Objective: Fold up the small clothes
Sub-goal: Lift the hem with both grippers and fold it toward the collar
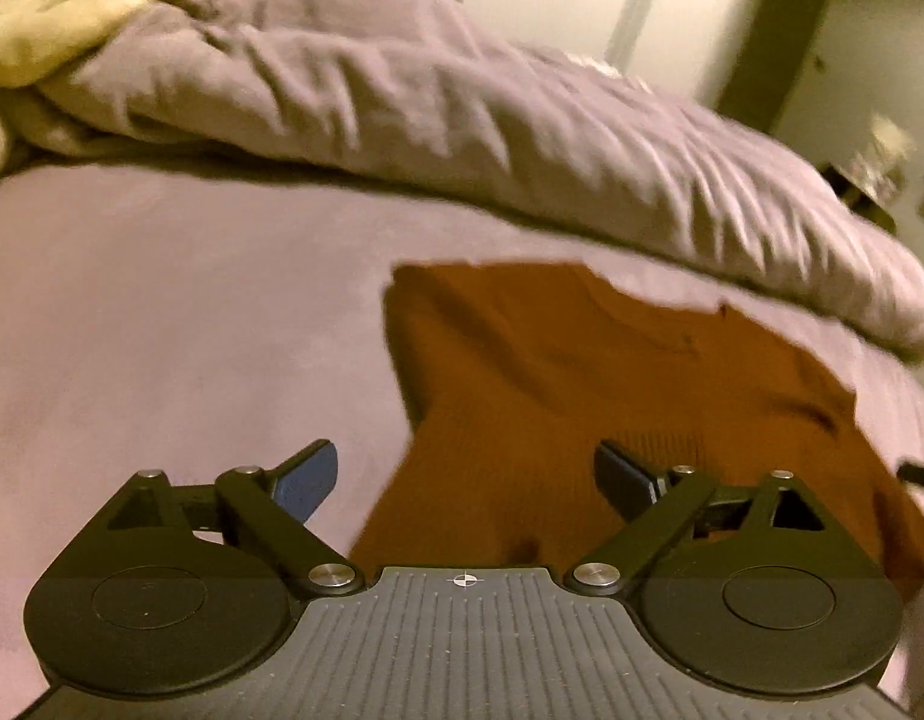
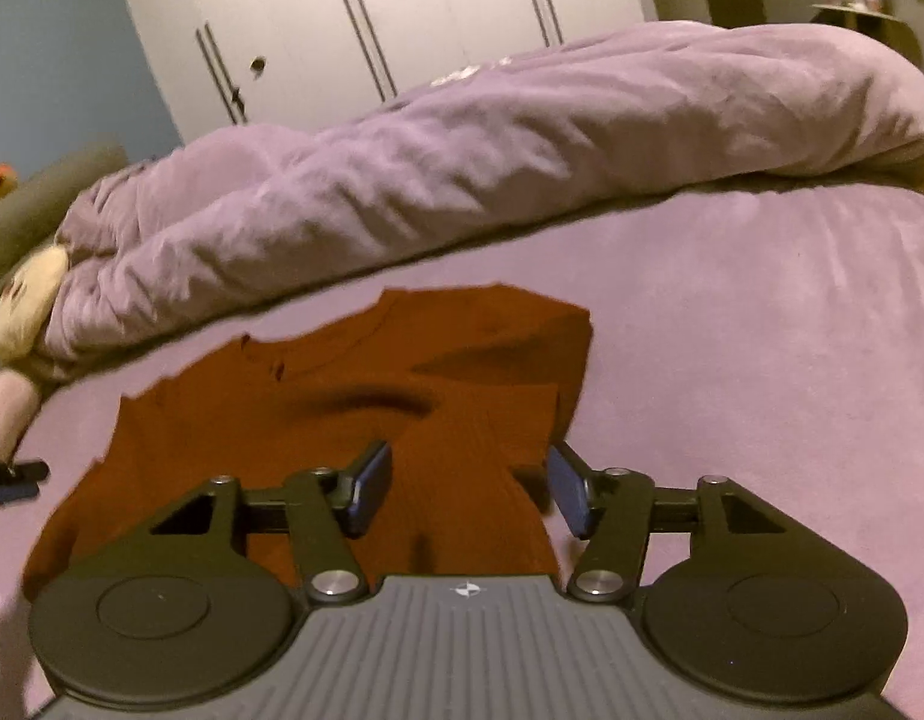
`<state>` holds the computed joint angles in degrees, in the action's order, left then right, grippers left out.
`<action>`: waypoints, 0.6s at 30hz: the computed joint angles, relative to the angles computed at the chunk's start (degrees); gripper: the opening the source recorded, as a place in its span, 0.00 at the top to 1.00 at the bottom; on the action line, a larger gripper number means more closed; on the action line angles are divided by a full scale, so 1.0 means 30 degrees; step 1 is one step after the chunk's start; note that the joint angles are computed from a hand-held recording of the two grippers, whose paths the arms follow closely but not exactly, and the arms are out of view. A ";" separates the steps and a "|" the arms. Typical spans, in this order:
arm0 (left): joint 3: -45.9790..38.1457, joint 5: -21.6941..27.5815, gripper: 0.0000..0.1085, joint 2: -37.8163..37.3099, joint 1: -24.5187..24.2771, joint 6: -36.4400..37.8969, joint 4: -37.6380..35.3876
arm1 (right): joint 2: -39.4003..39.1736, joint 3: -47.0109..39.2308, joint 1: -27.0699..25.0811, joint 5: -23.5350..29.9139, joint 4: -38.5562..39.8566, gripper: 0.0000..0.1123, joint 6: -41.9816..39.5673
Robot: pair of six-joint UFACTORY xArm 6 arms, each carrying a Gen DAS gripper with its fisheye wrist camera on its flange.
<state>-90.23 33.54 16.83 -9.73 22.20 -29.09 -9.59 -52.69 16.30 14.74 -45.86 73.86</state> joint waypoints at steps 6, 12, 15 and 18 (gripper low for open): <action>-0.0866 0.0535 0.12 0.1025 -0.0079 -0.1661 0.1989 | 0.1572 -0.1287 0.0049 -0.0044 0.1916 0.49 -0.3385; -0.3820 0.3013 0.42 0.2987 -0.0032 -0.3133 0.1859 | 0.3039 -0.2353 -0.0040 -0.0209 0.5722 0.58 -0.7920; -0.4107 0.3347 0.59 0.3083 -0.0321 -0.4366 0.3569 | 0.3206 -0.2473 -0.0078 -0.0195 0.6152 0.79 -0.8297; -0.3249 0.2787 0.78 0.2323 -0.0712 -0.4740 0.5431 | 0.2853 -0.2043 -0.0122 -0.0790 0.5671 0.92 -0.8110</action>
<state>-99.98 41.90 23.80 -11.87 7.98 -12.80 -1.03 -58.82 15.93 12.37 -28.85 49.53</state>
